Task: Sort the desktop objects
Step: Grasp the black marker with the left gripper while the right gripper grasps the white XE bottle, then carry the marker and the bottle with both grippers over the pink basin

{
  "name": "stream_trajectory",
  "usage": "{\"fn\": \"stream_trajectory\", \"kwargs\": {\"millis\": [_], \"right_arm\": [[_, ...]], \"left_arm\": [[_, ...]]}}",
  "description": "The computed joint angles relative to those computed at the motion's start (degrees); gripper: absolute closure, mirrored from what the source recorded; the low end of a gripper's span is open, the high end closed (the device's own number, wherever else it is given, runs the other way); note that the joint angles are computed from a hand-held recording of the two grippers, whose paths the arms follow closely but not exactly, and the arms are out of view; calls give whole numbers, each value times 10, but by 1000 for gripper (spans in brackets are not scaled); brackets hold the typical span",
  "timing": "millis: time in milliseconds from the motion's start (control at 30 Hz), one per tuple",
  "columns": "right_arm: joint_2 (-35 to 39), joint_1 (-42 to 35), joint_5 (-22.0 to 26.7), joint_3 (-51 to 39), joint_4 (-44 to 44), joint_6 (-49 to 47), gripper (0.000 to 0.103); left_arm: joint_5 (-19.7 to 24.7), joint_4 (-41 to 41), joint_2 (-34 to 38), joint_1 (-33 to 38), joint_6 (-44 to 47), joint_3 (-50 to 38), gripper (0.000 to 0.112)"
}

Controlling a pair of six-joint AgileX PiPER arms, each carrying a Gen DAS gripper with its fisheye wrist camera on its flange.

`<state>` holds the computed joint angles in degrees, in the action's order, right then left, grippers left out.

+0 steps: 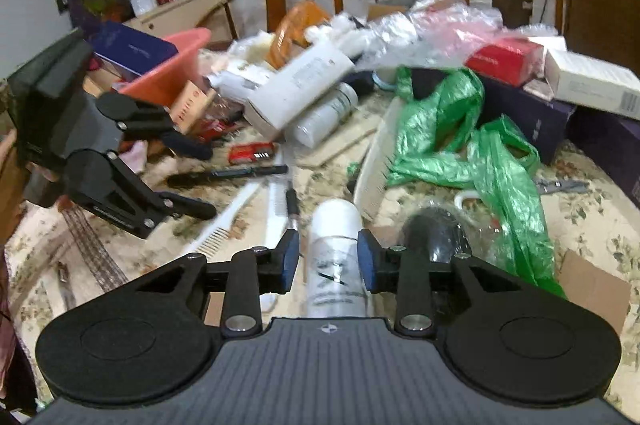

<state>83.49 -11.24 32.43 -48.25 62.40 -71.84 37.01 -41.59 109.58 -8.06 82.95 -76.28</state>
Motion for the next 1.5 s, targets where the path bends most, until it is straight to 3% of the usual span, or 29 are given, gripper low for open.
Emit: {"fn": "stream_trajectory", "kwargs": {"millis": [133, 233, 367, 400, 467, 533, 633, 667, 733, 767, 900, 1033, 1067, 1133, 1200, 1333, 1433, 1500], "right_arm": [[0, 11, -9, -8, -28, 34, 66], [7, 6, -2, -13, -36, 51, 66], [12, -1, 3, -13, -32, 52, 65], [13, -3, 5, -12, -27, 47, 63], [13, -4, 2, -8, -25, 40, 59], [13, -11, 7, -3, -6, 15, 57], [19, -22, 22, -2, 10, -5, 56], [21, -21, 23, -3, 10, -7, 55], [24, -19, 27, -4, 6, -15, 49], [25, -15, 24, -2, 5, -18, 47], [19, 22, -26, 2, -41, 19, 47], [44, 65, -51, -21, -180, 157, 49], [42, 78, -78, -13, -186, 169, 48], [40, 94, -118, 1, -182, 181, 58], [33, 81, -115, 13, -121, 144, 62], [3, 50, -104, 63, 34, 26, 62], [-16, 5, -36, 81, 121, -30, 62], [-24, -20, 7, 86, 159, -47, 62]], "left_arm": [[11, 1, -7, -2, 0, 6, 48], [-11, 12, -17, -12, -4, 19, 46], [82, 38, 35, 12, -90, -69, 54], [90, 33, 48, 20, -110, -86, 61], [77, 16, 59, 32, -126, -96, 78], [67, 4, 53, 36, -107, -83, 83], [10, 14, 23, 13, -83, -34, 91], [-15, 30, 11, -1, -80, -18, 91], [-83, 74, -12, -35, -72, 19, 79], [-107, 106, -16, -50, -98, 28, 79], [-102, 151, -13, -60, -145, 17, 85], [-112, 129, -16, -59, -150, 28, 87], [-120, 126, -19, -60, -153, 34, 87], [-139, 100, -28, -60, -141, 55, 98], [-155, 61, -35, -55, -140, 73, 106], [-216, -75, -62, -52, -129, 141, 107], [-217, -189, -81, -39, -93, 175, 108], [-221, -224, -93, -36, -84, 193, 108]]}}
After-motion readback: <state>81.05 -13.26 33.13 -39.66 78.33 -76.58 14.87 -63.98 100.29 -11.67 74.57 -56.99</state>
